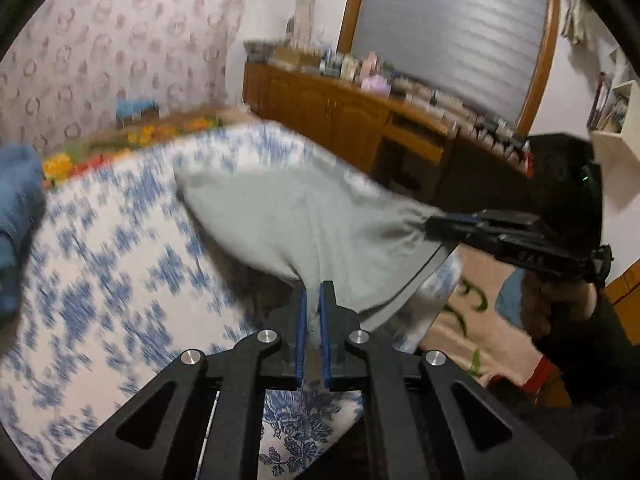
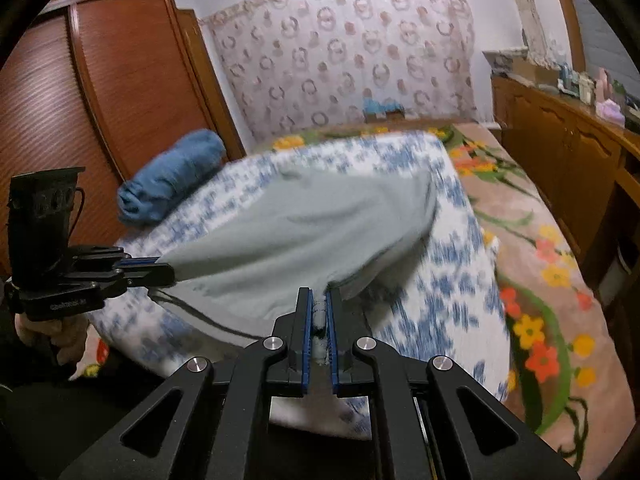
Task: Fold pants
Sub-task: 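Lift the grey garment with both tools and fold it over itself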
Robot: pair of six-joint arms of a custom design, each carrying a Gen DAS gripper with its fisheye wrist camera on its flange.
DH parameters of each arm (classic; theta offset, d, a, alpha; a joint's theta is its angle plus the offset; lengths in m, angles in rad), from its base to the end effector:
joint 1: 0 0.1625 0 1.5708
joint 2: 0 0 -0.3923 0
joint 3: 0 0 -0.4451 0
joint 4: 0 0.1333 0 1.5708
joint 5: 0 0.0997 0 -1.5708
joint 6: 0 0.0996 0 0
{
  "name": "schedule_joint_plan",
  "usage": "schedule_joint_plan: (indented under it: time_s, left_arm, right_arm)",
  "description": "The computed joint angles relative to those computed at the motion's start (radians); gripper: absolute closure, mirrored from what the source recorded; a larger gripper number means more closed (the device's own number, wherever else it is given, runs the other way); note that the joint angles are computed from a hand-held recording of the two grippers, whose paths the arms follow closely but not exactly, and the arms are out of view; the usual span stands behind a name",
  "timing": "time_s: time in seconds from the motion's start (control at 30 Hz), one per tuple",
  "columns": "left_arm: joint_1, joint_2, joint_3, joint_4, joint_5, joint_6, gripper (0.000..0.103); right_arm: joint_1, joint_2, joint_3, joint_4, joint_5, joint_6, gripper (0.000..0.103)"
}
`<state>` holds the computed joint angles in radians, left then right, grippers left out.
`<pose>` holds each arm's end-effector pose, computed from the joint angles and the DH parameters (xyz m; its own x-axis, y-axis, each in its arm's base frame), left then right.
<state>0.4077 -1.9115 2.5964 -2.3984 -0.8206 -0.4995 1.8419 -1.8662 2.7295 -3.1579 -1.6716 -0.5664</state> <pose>-0.2165 -0.3127 0.1927 -0.7680 0.3678 -0.5243 0.6161 0.6478 -0.4481 0.2032 -0.2709 0.1913 -0.7163 -0.5580 0.4190 -0.6933 0.5007 -0.5184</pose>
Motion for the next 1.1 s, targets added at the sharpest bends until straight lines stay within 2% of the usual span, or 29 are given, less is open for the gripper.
schedule_joint_plan:
  time_s: [0.1,0.27,0.4,0.43,0.53,0.63,0.73,0.87,1.0,1.1]
  left_arm:
    - [-0.072,-0.073,-0.014,0.059,0.061,-0.028,0.097]
    - [-0.156,-0.143,-0.062,0.155,0.165,-0.033,0.098]
    - [-0.173,-0.164,-0.097,0.18,0.231,0.002,0.098]
    - [-0.171,-0.166,-0.103,0.178,0.243,0.01,0.099]
    - [-0.14,-0.148,-0.124,0.141,0.263,0.059,0.099]
    - [-0.072,-0.096,-0.157,0.068,0.285,0.136,0.099]
    - [0.014,-0.01,-0.208,-0.057,0.332,0.247,0.099]
    - [0.12,0.095,-0.302,-0.237,0.359,0.4,0.099]
    - [0.155,0.17,-0.381,-0.368,0.389,0.538,0.099]
    - [0.162,0.171,-0.373,-0.347,0.41,0.552,0.099]
  right_arm:
    - [0.054,-0.046,-0.021,0.041,0.022,0.008,0.096]
    - [0.167,-0.067,-0.07,0.061,0.028,0.014,0.096]
    - [0.244,-0.039,-0.124,0.057,0.024,0.008,0.097]
    - [0.245,-0.038,-0.128,0.058,0.033,0.001,0.097]
    - [0.27,0.029,-0.176,0.039,0.029,-0.018,0.097]
    - [0.29,0.157,-0.265,0.013,0.01,-0.036,0.097]
    - [0.303,0.3,-0.379,-0.025,-0.034,-0.057,0.097]
    - [0.302,0.493,-0.536,-0.09,-0.048,-0.05,0.097]
    - [0.328,0.625,-0.66,-0.125,-0.051,-0.042,0.097]
    - [0.306,0.677,-0.668,-0.157,-0.022,-0.056,0.097]
